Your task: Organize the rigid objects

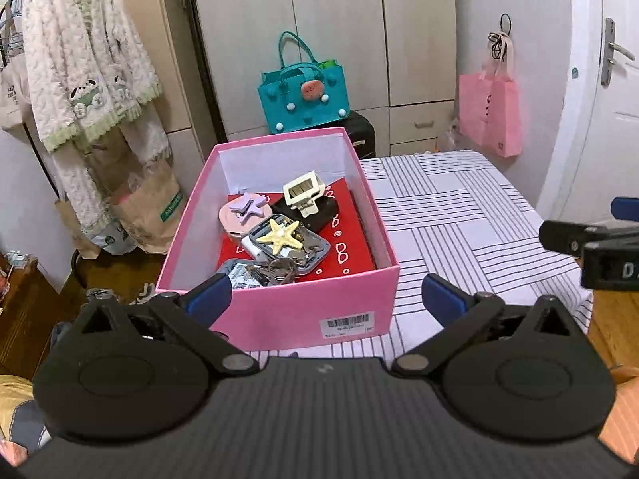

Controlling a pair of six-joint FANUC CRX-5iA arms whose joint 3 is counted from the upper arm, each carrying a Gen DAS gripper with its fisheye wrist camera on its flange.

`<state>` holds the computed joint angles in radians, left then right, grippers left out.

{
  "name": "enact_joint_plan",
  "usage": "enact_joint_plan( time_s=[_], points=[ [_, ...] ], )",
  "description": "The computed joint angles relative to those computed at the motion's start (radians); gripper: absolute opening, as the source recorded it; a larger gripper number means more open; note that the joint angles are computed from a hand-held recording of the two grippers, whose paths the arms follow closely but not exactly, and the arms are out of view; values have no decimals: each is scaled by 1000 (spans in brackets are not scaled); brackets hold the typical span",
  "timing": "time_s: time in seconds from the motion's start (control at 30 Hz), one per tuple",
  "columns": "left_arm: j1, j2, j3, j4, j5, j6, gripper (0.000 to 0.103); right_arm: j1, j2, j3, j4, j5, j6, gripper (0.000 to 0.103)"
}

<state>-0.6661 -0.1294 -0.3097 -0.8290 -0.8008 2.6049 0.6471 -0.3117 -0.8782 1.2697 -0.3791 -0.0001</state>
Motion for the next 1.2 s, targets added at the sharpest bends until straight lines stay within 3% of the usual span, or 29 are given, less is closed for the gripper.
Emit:
enact_joint_plan(
  time_s=[0.13, 0.27, 0.53, 0.7, 1.2],
  points=[
    [0, -1, -3, 3, -6, 33, 103, 21, -16, -19, 26, -37, -21, 102],
    [28, -15, -33, 27, 55, 19, 103, 34, -29, -31, 50, -63, -48, 102],
    [-24, 26, -6, -63, -43, 135, 103, 53, -11, -32, 71, -117, -91, 102],
    [-31, 30, -7, -75, -54, 145, 103, 19, -13, -59, 211, -105, -195, 102],
    [-49, 29, -12, -81, -51, 178, 103, 58, -12, -53, 115, -158, -146, 102]
  ],
)
